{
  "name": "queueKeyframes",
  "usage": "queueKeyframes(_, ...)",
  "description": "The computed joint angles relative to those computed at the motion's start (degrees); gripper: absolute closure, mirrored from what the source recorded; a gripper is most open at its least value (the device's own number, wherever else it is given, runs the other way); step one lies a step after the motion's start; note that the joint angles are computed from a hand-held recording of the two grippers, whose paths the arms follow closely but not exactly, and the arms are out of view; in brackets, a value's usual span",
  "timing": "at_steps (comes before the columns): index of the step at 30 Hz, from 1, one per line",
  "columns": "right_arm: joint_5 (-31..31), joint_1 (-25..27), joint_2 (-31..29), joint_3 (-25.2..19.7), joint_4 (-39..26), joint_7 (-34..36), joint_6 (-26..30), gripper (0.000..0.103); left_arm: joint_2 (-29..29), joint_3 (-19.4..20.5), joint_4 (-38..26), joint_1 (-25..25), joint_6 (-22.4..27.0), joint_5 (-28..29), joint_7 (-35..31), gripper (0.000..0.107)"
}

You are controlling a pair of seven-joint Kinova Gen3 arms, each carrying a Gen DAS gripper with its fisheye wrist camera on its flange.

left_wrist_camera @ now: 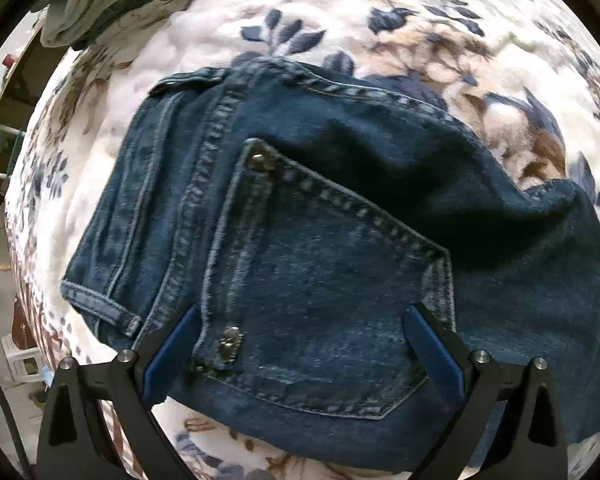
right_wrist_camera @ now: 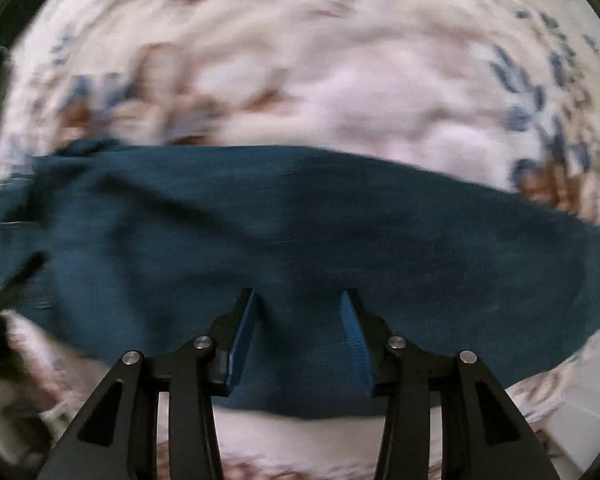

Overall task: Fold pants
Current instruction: 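Lift the hem end with the right tool and fold it toward the waistband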

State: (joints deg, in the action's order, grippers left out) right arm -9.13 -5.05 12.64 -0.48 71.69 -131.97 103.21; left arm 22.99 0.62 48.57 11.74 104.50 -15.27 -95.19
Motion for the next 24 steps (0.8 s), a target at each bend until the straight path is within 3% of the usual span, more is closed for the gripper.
queueKeyframes(3, 0.8, 5.1, -4.5, 2.2, 7.4, -1.5, -2.2, 0.059, -0.6, -0.2, 0.8, 0.3, -1.0, -1.1, -0.2, 0.005)
queueKeyframes(5, -3.1, 10.4, -8.4, 3.8, 12.5, -0.7, -5.7, 0.065, -1.0, -0.3, 0.7, 1.6, 0.1, -2.1, 1.2, 0.005)
queueKeyframes(7, -7.7, 15.6, -10.9, 5.3, 15.1, 3.1, -7.3, 0.064, -1.9, 0.0, 0.4, 4.1, 1.7, -3.6, 3.3, 0.005)
queueKeyframes(9, -10.1, 18.3, -13.0, 8.7, 15.8, 7.0, -5.9, 0.056, -2.8, 0.8, -0.9, 5.5, 3.1, -3.3, 4.3, 0.005)
queueKeyframes(12, -8.9, 18.1, -18.2, 15.9, 16.1, 8.9, -3.6, 0.040, -3.4, 2.1, -3.2, 6.9, 6.1, 0.0, 7.2, 0.005)
queueKeyframes(14, -5.1, 18.0, -21.9, 19.4, 15.6, 7.7, -0.7, 0.040, -3.3, 3.2, -3.9, 8.9, 7.6, 1.4, 8.8, 0.005)
queueKeyframes(18, 3.2, 22.9, -28.7, 18.9, 19.2, 3.6, 3.2, 0.040, -2.5, 5.5, -2.7, 16.5, 7.4, 1.3, 11.5, 0.005)
queueKeyframes(21, 10.2, 30.9, -29.6, 24.8, 22.5, 8.2, 5.4, 0.040, -0.5, 7.1, -3.1, 21.6, 7.1, 1.7, 12.6, 0.005)
queueKeyframes(24, 14.8, 37.4, -29.2, 31.5, 22.7, 13.7, 3.4, 0.040, 2.8, 7.0, -4.3, 27.6, 7.2, -1.6, 11.4, 0.005)
